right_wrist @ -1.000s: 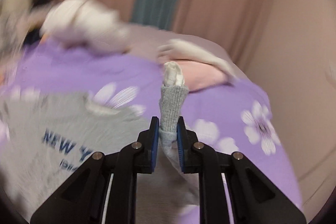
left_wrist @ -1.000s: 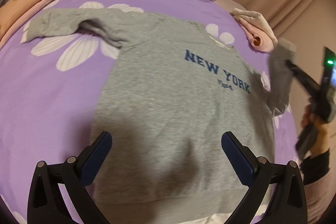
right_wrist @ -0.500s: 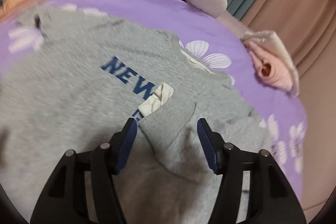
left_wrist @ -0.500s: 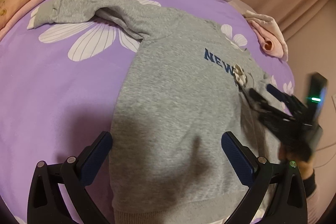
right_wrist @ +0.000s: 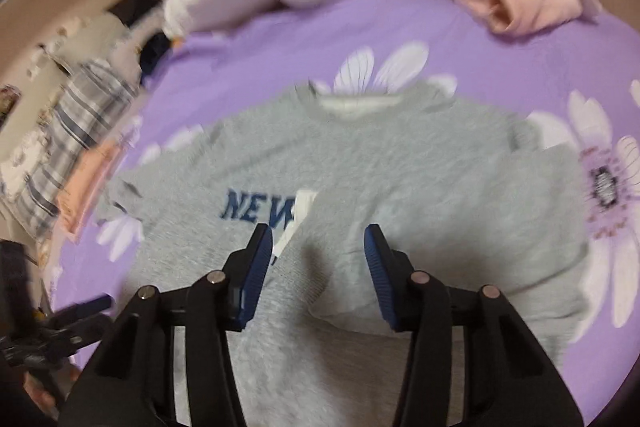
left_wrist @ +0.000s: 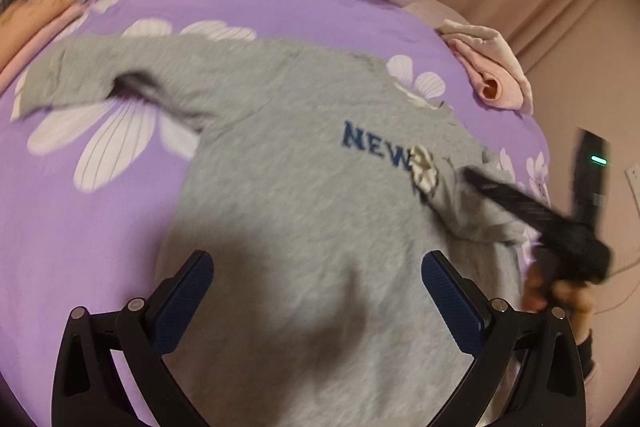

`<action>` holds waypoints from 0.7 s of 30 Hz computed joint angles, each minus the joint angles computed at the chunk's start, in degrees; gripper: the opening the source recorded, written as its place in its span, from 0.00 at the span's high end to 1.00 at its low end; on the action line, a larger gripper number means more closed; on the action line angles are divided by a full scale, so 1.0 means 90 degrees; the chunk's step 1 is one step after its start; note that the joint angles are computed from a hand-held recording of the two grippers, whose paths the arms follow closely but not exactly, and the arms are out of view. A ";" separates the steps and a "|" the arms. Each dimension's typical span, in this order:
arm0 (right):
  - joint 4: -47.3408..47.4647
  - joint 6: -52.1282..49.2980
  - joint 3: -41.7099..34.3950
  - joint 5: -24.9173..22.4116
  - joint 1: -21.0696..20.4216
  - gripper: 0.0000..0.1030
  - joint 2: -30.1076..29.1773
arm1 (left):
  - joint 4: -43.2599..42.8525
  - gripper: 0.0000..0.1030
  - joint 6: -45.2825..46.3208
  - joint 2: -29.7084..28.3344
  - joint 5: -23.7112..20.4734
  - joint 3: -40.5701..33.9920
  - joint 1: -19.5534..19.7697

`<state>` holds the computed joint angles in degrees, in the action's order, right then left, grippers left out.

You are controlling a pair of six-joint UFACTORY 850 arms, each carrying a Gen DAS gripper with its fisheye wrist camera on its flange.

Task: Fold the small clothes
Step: 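Carry the held sleeve across the sweatshirt chest with the right tool, then open the right tool and lay the cuff on the chest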

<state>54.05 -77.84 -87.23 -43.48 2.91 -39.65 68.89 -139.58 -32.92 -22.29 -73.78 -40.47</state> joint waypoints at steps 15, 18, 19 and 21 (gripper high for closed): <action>0.0558 -0.0569 0.0489 0.0908 0.0670 0.84 0.0173 | -0.1022 0.00 0.1236 -0.0315 -0.0031 -0.0514 0.0133; 0.0255 -0.0195 0.0251 0.0522 0.0708 0.68 -0.0129 | -0.1016 0.00 0.1529 -0.0503 -0.0041 -0.0840 0.0155; 0.0275 -0.0007 0.0054 0.0109 0.0608 0.62 -0.0249 | -0.0897 0.00 0.1511 -0.0565 0.0040 -0.0945 0.0180; 0.0788 0.0121 -0.0182 -0.0958 0.0283 0.59 -0.0385 | -0.0363 0.00 0.1115 -0.0679 0.0480 -0.1132 0.0286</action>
<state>61.14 -76.75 -88.87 -52.11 5.46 -43.12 65.62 -129.55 -39.03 -17.97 -83.97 -37.90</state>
